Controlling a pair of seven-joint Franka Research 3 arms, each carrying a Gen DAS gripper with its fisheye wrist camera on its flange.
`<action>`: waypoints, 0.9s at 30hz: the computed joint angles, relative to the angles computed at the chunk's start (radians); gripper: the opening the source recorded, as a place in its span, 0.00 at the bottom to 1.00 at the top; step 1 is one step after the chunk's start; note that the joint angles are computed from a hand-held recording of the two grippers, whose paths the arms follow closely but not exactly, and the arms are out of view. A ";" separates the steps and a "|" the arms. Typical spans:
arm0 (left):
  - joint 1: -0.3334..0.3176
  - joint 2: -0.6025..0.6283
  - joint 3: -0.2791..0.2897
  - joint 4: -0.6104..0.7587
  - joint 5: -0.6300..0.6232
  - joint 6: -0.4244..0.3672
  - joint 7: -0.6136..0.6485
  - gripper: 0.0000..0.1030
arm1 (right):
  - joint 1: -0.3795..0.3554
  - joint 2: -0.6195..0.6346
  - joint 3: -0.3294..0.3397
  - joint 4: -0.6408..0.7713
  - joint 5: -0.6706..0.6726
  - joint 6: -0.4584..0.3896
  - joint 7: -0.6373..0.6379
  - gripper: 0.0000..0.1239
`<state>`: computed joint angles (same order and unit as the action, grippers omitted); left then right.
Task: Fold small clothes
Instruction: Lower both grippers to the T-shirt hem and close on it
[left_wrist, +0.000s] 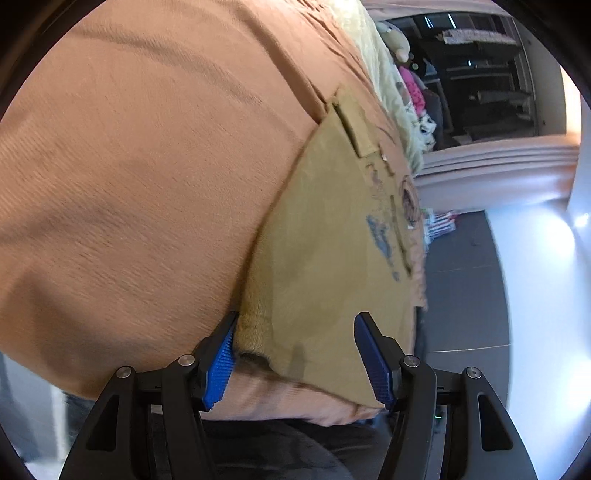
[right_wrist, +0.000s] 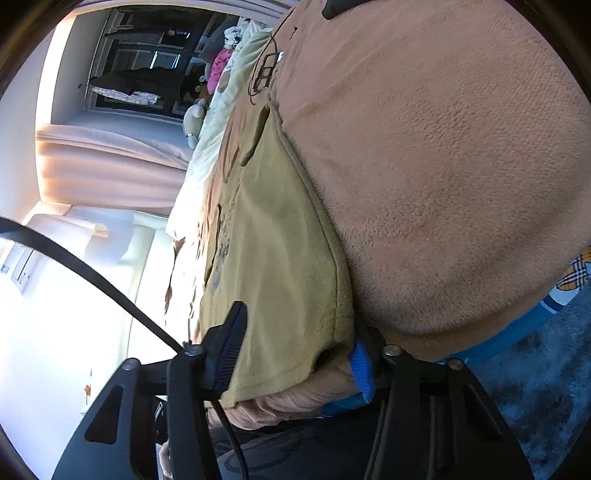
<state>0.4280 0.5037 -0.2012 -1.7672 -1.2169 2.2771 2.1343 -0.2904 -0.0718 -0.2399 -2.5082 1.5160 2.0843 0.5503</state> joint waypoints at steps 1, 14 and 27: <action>0.001 -0.002 -0.004 -0.002 -0.008 -0.004 -0.002 0.61 | 0.007 -0.002 0.007 0.002 0.006 0.012 0.005 0.35; -0.069 -0.007 0.018 0.002 0.125 0.167 -0.128 0.41 | 0.024 -0.056 0.000 -0.019 0.036 0.148 -0.019 0.01; -0.047 -0.037 -0.031 -0.052 0.223 0.338 -0.170 0.04 | 0.036 -0.129 -0.007 -0.065 0.016 0.174 0.017 0.01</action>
